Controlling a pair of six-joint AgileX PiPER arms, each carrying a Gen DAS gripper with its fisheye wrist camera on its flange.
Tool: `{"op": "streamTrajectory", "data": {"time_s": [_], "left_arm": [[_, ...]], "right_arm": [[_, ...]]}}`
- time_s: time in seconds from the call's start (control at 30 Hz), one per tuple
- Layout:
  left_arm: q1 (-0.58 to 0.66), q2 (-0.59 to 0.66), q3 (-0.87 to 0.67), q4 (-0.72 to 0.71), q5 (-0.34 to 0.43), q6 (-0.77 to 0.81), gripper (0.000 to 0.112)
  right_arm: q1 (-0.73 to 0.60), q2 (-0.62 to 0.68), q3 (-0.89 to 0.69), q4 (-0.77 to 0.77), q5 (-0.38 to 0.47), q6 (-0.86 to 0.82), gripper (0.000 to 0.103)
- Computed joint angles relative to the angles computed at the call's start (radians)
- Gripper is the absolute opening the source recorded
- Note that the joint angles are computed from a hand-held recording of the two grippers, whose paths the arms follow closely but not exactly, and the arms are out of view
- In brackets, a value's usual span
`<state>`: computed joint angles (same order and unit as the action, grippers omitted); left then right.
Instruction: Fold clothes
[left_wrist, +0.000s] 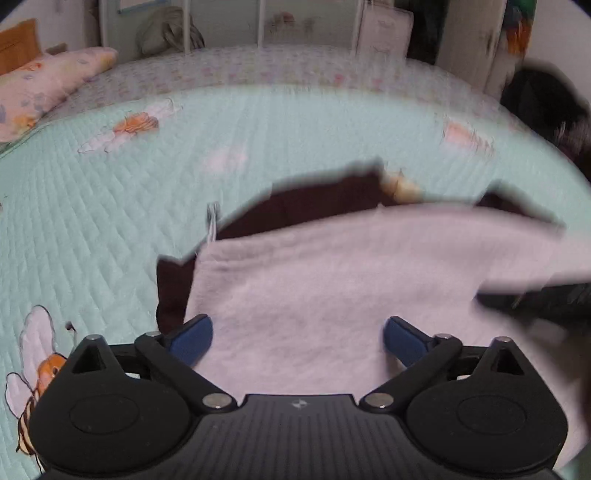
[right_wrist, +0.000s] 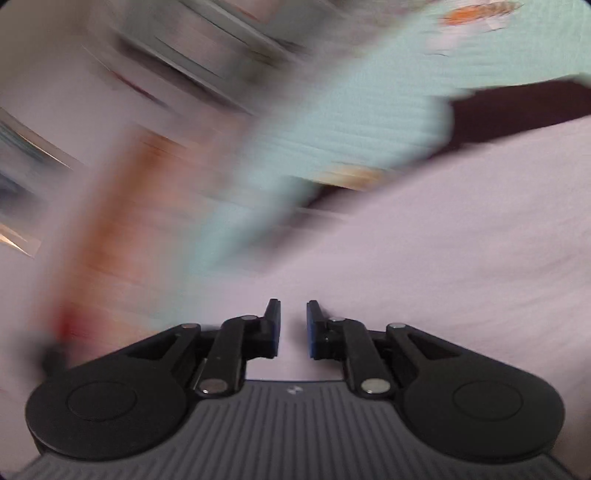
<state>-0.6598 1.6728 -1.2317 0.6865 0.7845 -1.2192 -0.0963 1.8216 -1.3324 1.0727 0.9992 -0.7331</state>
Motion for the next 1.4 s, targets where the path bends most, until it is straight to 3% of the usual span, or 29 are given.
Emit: {"op": "streamTrajectory", "data": {"time_s": [0.07,0.13,0.23,0.37,0.4,0.47,0.57,0.67,0.7,0.73,0.77,0.83,0.9,1.0,1.07,1.13,1.2,1.23,1.3,1.33,1.4], "left_arm": [[-0.039,-0.003,0.020,0.071,0.012,-0.047,0.102],[-0.067,-0.003,0.033,0.113,0.027,-0.077,0.102],[-0.082,-0.016,0.046,0.129,0.033,-0.107,0.102],[-0.073,-0.058,0.037,0.080,0.033,-0.068,0.102],[-0.071,-0.069,0.038,0.089,0.031,-0.075,0.102],[-0.059,-0.068,0.022,0.084,0.064,-0.083,0.102],[-0.028,-0.034,-0.024,0.052,0.155,-0.089,0.102],[0.039,-0.071,0.062,-0.013,0.047,-0.124,0.102],[0.060,-0.080,0.092,-0.035,0.006,-0.123,0.102],[0.083,-0.087,0.114,-0.062,-0.032,-0.111,0.102],[0.089,-0.092,0.120,-0.068,-0.043,-0.109,0.102],[0.101,-0.099,0.131,-0.079,-0.065,-0.106,0.103],[0.086,-0.090,0.113,-0.067,-0.037,-0.091,0.103],[0.037,-0.098,0.100,-0.010,0.030,-0.143,0.101],[-0.018,-0.121,0.112,0.076,0.057,-0.221,0.101],[-0.058,-0.146,0.147,0.173,0.034,-0.276,0.103],[-0.050,-0.102,0.119,0.140,0.065,-0.205,0.103],[-0.018,-0.074,0.112,0.073,0.061,-0.151,0.103],[0.036,-0.125,0.162,-0.009,-0.014,-0.163,0.102],[0.041,-0.151,0.173,-0.021,-0.011,-0.195,0.102],[-0.006,-0.191,0.166,0.008,0.072,-0.214,0.099]], "right_arm": [[-0.041,-0.018,0.052,0.073,-0.017,-0.023,0.000],[-0.053,-0.080,0.110,0.074,-0.090,-0.076,0.000],[-0.065,-0.154,0.154,0.018,-0.151,-0.084,0.000],[-0.026,-0.186,0.133,-0.128,-0.269,0.025,0.000],[-0.023,-0.190,0.129,-0.125,-0.260,0.025,0.008],[-0.033,-0.185,0.121,-0.027,-0.181,-0.052,0.009],[-0.026,-0.096,0.056,0.121,0.032,-0.072,0.017],[0.041,0.022,-0.024,0.161,0.122,-0.042,0.020],[0.066,0.045,-0.037,0.143,0.103,-0.025,0.020],[0.089,0.045,-0.028,0.112,0.044,-0.014,0.007],[0.104,0.040,-0.010,0.092,-0.025,-0.006,0.000],[0.097,0.001,0.039,0.092,-0.150,0.012,0.000],[0.089,-0.053,0.085,0.067,-0.277,0.027,0.000],[0.061,-0.154,0.151,-0.035,-0.371,0.008,0.004],[-0.020,-0.240,0.236,0.041,-0.327,-0.116,0.009],[-0.158,-0.284,0.307,0.154,-0.151,-0.250,0.012],[-0.263,-0.306,0.362,0.167,-0.038,-0.289,0.019],[-0.290,-0.310,0.380,0.130,-0.041,-0.284,0.016],[-0.333,-0.303,0.393,0.089,-0.058,-0.265,0.000],[-0.373,-0.319,0.398,0.094,-0.037,-0.258,0.003],[-0.465,-0.359,0.415,0.118,0.014,-0.265,0.018]]}}
